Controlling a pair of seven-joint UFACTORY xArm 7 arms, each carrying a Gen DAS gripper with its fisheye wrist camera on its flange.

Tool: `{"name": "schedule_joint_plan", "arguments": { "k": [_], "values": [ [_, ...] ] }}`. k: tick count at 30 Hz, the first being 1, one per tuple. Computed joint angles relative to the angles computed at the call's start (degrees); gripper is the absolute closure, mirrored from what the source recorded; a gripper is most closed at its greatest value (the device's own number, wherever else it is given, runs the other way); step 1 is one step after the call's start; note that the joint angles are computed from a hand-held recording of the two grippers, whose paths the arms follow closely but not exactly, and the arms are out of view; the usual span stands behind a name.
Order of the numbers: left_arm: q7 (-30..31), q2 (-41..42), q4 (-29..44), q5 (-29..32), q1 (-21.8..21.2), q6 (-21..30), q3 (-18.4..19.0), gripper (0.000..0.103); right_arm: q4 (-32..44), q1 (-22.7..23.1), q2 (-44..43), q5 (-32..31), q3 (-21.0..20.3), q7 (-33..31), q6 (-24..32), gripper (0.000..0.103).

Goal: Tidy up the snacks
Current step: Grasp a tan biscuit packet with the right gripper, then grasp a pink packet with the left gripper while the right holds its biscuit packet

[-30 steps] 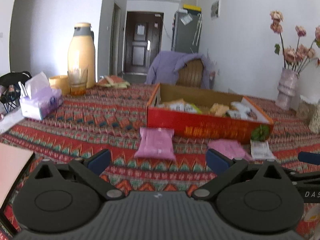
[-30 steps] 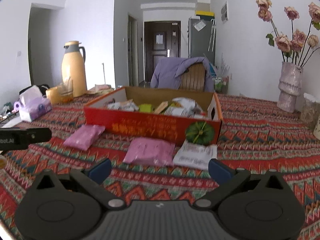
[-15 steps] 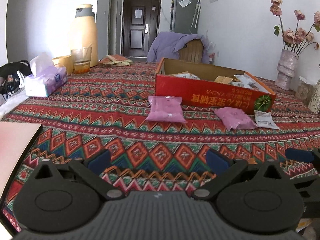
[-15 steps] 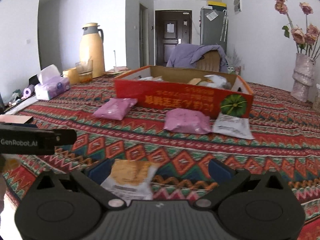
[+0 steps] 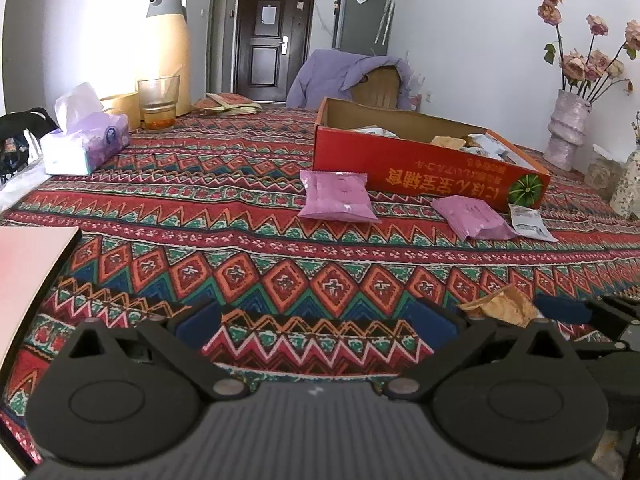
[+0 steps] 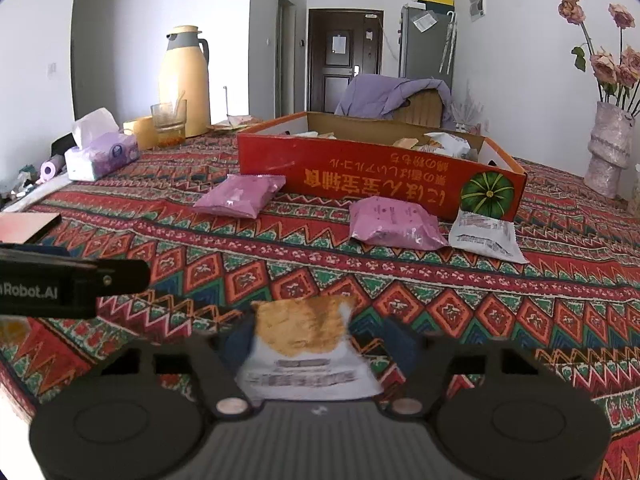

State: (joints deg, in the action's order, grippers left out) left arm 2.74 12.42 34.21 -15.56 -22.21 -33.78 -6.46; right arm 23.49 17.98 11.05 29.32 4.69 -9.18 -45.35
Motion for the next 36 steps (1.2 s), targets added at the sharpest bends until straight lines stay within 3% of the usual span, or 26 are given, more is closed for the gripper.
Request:
{"name": "schedule_joint_plan", "arguments": {
  "k": [3, 11, 16, 19, 21, 23, 26, 30, 33, 36],
  "values": [
    [-0.4, 0.2, 0.1, 0.7, 0.3, -0.1, -0.1, 0.0, -0.2, -0.4, 0.0, -1.6, 0.0, 0.8, -0.5, 0.056],
    [0.3, 0.7, 2.5, 1.4, 0.1, 1.5, 0.2, 0.0, -0.6, -2.1, -0.2, -3.9, -0.7, 2.9, -3.1, 0.059],
    [6.0, 3.1, 10.4, -5.2, -3.6, 6.3, 3.1, 0.0, 1.0, -4.3, -0.5, -4.3, -1.8, 3.2, -4.3, 0.059],
    [11.7, 6.8, 19.7, -14.4, -10.5, 13.8, 9.7, 0.0, 2.4, -5.8, -0.3, -4.4, -2.5, 3.3, -4.8, 0.059],
    [13.4, 10.4, 26.1, -19.0, -18.0, 19.3, 17.8, 0.0, 3.6, -6.7, 0.1, -4.5, -3.1, 2.9, -5.1, 0.059],
    [11.8, 15.6, 32.4, -20.8, -27.6, 25.5, 29.1, 0.0, 4.6, -7.7, 0.4, -4.7, -3.5, 2.8, -4.9, 0.059],
    [5.3, 24.0, 40.2, -18.9, -35.4, 32.9, 40.2, 0.0, 6.6, -9.4, 1.1, -5.9, -4.2, 3.0, -3.8, 0.059],
    [-2.8, 31.9, 47.9, -15.1, -37.7, 40.8, 45.9, 0.0, 8.8, -11.2, 2.1, -7.6, -4.9, 3.2, -2.7, 0.059],
    [-4.9, 32.4, 49.7, -14.6, -34.3, 41.4, 42.8, 0.001, 9.8, -12.4, 2.5, -9.4, -5.2, 4.0, -2.0, 0.059],
    [-6.9, 31.8, 48.2, -12.6, -34.8, 39.2, 43.0, 0.022, 10.6, -13.5, 3.1, -11.7, -5.3, 5.2, -1.5, 0.059]
  ]
}}
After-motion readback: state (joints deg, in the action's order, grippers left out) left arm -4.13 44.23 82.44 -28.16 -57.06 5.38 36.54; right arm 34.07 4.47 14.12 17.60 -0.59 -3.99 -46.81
